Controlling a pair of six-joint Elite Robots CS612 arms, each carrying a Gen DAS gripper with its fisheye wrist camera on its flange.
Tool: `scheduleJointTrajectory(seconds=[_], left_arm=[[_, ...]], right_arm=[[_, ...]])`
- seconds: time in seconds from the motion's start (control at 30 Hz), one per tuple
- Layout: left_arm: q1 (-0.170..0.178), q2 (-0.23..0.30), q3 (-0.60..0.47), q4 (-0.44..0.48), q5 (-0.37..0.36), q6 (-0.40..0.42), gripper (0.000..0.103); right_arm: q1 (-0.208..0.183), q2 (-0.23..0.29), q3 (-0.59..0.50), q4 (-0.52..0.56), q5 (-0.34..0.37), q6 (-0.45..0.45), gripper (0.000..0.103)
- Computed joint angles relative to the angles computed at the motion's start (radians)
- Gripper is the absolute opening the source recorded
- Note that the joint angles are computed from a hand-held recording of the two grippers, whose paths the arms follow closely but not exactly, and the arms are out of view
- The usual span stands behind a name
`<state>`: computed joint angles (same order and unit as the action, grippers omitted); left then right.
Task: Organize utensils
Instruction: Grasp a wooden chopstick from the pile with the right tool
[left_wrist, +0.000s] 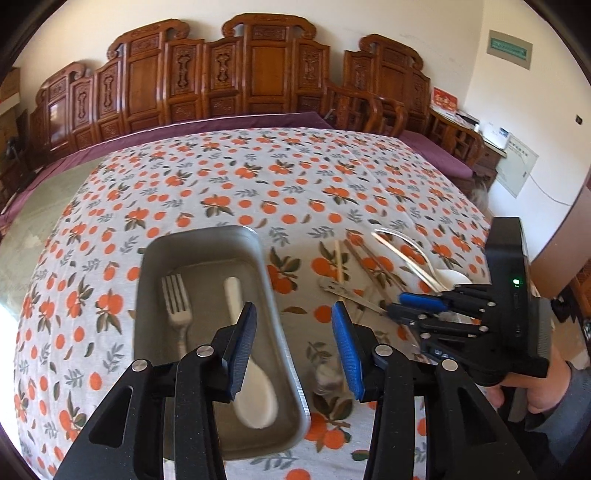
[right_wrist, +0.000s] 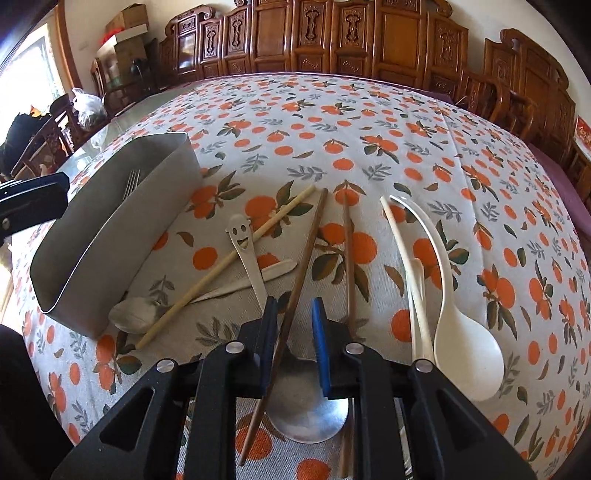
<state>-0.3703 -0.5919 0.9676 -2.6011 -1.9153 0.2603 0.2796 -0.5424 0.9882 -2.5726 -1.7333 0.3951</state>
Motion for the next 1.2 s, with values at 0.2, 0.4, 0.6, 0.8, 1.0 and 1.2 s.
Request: scheduleJointTrajectory(seconds=[0.2, 0.4, 0.6, 0.8, 1.0, 1.2], left_arm=[[-0.012, -0.010, 0.019, 0.027, -0.003, 0.031, 0.040], [-0.028, -0.024, 0.046, 0.032, 0.019, 0.064, 0.040], [-0.045, -0.030, 0.062, 0.030, 0.058, 0.085, 0.040], [-0.050, -0.028, 0.068, 0.021, 0.085, 0.076, 0.040], [-0.050, -0.030, 0.073, 0.017, 0.083, 0.073, 0.040], [-0.048, -0.033, 0.075, 0.018, 0.069, 0.076, 0.040]], right_arm=[[-0.006, -0.015, 0.029, -0.024, 0.029, 0.023, 0.002], [-0.015, -0.048, 0.085, -0.093, 0.033, 0.038, 0.001], [-0.028, -0.066, 0.128, -0.158, 0.065, 0.053, 0.001], [-0.027, -0.046, 0.106, -0.151, 0.104, 0.054, 0.005], [-0.021, -0.023, 0.066, -0.109, 0.104, 0.050, 0.010], [-0.018, -0.011, 0.039, -0.057, 0.082, 0.060, 0.012]])
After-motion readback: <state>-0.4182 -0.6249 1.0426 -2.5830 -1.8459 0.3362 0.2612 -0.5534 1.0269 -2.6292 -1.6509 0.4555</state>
